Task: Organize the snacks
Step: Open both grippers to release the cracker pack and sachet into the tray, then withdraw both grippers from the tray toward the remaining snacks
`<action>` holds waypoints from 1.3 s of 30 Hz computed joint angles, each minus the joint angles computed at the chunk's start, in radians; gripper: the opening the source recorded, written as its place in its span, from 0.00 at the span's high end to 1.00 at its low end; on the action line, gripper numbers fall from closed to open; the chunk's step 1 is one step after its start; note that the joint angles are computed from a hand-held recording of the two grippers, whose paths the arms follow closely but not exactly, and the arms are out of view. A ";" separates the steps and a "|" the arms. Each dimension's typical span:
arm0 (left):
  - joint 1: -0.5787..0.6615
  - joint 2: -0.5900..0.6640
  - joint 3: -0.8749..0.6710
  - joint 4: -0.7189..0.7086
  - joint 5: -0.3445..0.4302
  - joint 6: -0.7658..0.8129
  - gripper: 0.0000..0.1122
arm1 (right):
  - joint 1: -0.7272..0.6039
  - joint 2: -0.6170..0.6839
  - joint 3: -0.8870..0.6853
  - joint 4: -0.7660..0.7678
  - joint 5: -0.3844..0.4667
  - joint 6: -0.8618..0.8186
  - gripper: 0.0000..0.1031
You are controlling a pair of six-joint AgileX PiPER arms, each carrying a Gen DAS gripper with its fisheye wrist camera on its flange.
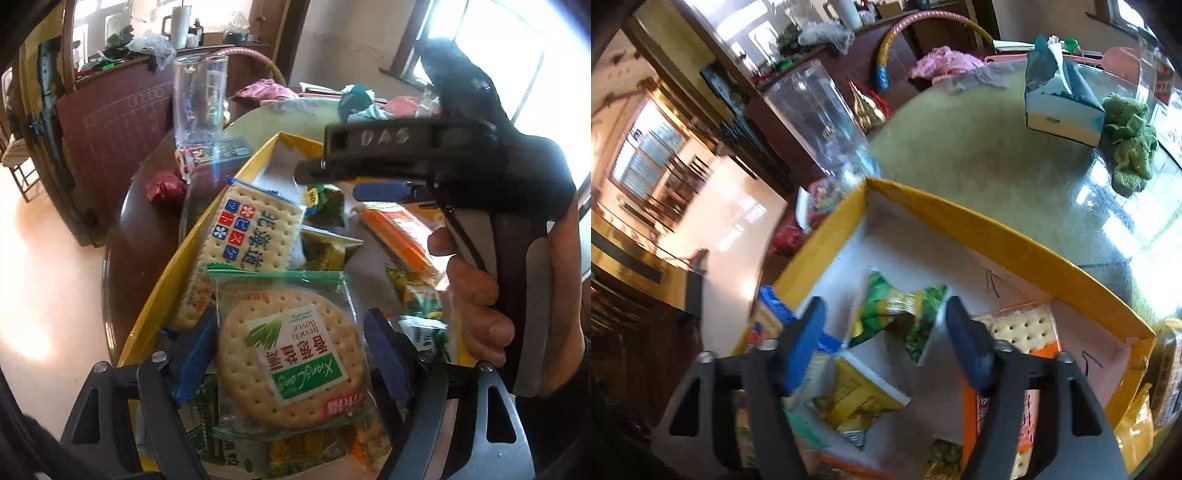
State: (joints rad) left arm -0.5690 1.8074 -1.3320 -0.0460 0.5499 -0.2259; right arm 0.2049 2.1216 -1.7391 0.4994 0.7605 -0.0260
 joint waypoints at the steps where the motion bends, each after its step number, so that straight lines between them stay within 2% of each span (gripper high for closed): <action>1: 0.001 -0.004 0.001 -0.002 0.001 -0.003 0.29 | 0.000 -0.017 0.019 0.006 -0.011 -0.003 0.29; 4: 0.003 -0.047 0.048 -0.044 -0.058 0.012 0.27 | -0.006 -0.097 0.106 0.044 -0.045 -0.035 0.29; 5: -0.009 -0.047 0.045 -0.009 -0.057 -0.012 0.27 | -0.009 -0.130 0.144 0.062 -0.060 -0.056 0.29; 7: -0.039 -0.044 0.019 0.100 -0.015 -0.110 0.27 | -0.013 -0.213 0.233 0.079 -0.092 -0.077 0.28; 9: -0.053 -0.063 0.034 0.143 -0.030 -0.165 0.27 | -0.029 -0.323 0.354 0.140 -0.129 -0.142 0.26; 10: -0.069 -0.069 0.030 0.203 -0.011 -0.230 0.27 | -0.038 -0.365 0.400 0.159 -0.142 -0.163 0.25; 13: -0.118 -0.108 0.066 0.364 -0.028 -0.386 0.27 | -0.092 -0.529 0.568 0.244 -0.181 -0.240 0.22; 17: -0.204 -0.117 0.023 0.384 0.037 -0.401 0.27 | -0.214 -0.730 0.758 0.335 -0.178 -0.330 0.21; 19: -0.250 -0.116 0.003 0.392 0.061 -0.416 0.27 | -0.304 -0.817 0.831 0.369 -0.138 -0.378 0.21; 22: -0.294 -0.085 -0.061 0.270 0.091 -0.331 0.27 | -0.472 -0.932 0.909 0.388 -0.057 -0.444 0.21; 27: -0.378 -0.027 -0.155 0.269 0.145 -0.358 0.27 | -0.838 -1.006 1.007 0.482 0.166 -0.659 0.21; 32: -0.438 0.081 -0.296 0.291 0.224 -0.386 0.27 | -1.121 -0.967 1.051 0.505 0.318 -0.827 0.21; 34: -0.450 0.129 -0.364 0.281 0.265 -0.387 0.27 | -1.202 -0.942 1.047 0.490 0.345 -0.866 0.21; 37: -0.462 0.160 -0.409 0.277 0.285 -0.391 0.27 | -1.330 -0.860 1.021 0.490 0.382 -0.947 0.21; 39: -0.471 0.173 -0.428 0.286 0.294 -0.397 0.27 | -1.370 -0.793 0.985 0.477 0.374 -0.964 0.20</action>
State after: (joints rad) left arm -1.0399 1.9800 -1.7600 0.2403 0.8441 -0.6231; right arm -1.1651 1.3283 -0.7539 0.9765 1.1341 -0.9898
